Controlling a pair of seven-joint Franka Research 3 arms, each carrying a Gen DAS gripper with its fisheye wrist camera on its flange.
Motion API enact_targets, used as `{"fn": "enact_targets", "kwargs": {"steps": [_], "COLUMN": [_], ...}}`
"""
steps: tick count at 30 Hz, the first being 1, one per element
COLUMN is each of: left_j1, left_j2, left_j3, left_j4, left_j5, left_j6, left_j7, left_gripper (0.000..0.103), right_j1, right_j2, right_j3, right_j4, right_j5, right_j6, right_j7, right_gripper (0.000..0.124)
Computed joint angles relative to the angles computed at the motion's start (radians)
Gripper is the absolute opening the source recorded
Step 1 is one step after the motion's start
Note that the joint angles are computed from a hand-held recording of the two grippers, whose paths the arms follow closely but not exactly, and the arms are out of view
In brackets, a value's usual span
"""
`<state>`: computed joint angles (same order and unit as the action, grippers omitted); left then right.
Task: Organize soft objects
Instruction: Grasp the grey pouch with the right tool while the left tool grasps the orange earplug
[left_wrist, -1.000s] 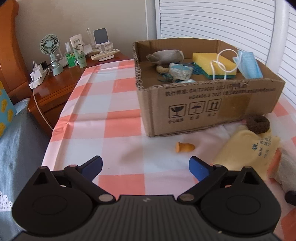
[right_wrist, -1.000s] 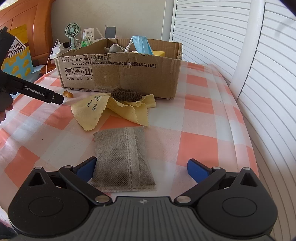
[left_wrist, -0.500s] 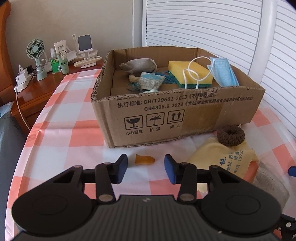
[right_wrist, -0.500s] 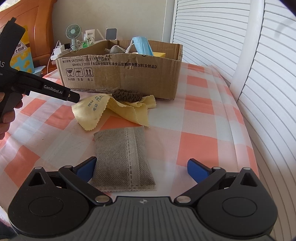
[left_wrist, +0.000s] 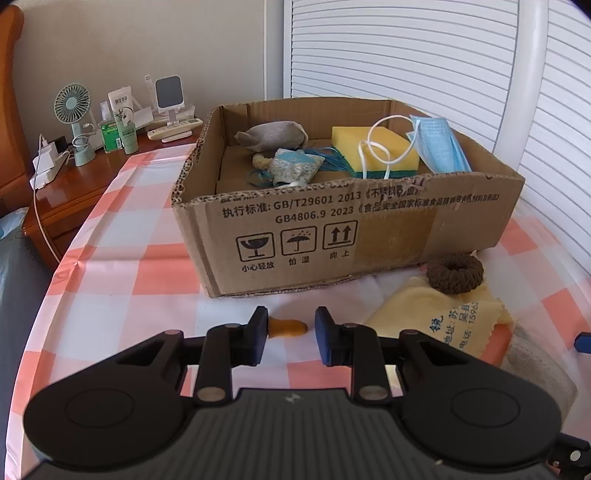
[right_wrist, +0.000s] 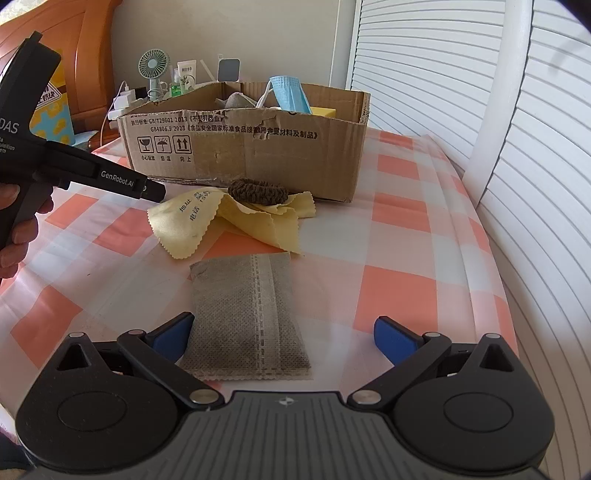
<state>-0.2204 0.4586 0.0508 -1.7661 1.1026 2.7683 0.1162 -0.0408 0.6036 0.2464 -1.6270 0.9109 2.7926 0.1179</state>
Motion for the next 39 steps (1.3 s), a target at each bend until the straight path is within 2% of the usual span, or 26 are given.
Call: {"fn": "enact_targets", "kwargs": {"steps": [9,15,22,26,32,39], "left_j1": [-0.005,-0.003,0.004,0.01,0.027,0.033], "left_j2": [-0.004,-0.005,-0.006,-0.008,-0.018,-0.052], "left_j3": [0.001,-0.001,-0.004,-0.006,-0.018,-0.016], "left_j4": [-0.004,-0.007,-0.01,-0.013,-0.029,-0.071], "left_j5": [0.037,0.048,0.042,0.029,-0.02,-0.048], "left_j6": [-0.008,-0.005,0.006,0.016,0.041,0.067], "left_j7": [-0.037,-0.043,-0.034,-0.012,0.069,0.149], "left_gripper": [0.026,0.025,0.025,0.025,0.02,0.02], "right_j1": [-0.001,-0.003,0.012,0.021,0.031,0.033], "right_j2": [-0.001,-0.003,-0.002,-0.012,-0.021,-0.038], "right_j3": [0.001,0.005,-0.009,-0.017,-0.029,-0.038], "right_j4": [-0.001,0.004,0.026,0.018,0.013,0.006], "right_j5": [-0.001,-0.003,-0.018,-0.015,-0.029,-0.051], "right_j6": [-0.003,-0.04,-0.106,-0.103,-0.101,-0.122], "right_j7": [-0.003,-0.036,-0.038,-0.032,-0.011,0.0], "right_gripper": [0.103,0.102,0.08,0.059,0.048,0.04]}}
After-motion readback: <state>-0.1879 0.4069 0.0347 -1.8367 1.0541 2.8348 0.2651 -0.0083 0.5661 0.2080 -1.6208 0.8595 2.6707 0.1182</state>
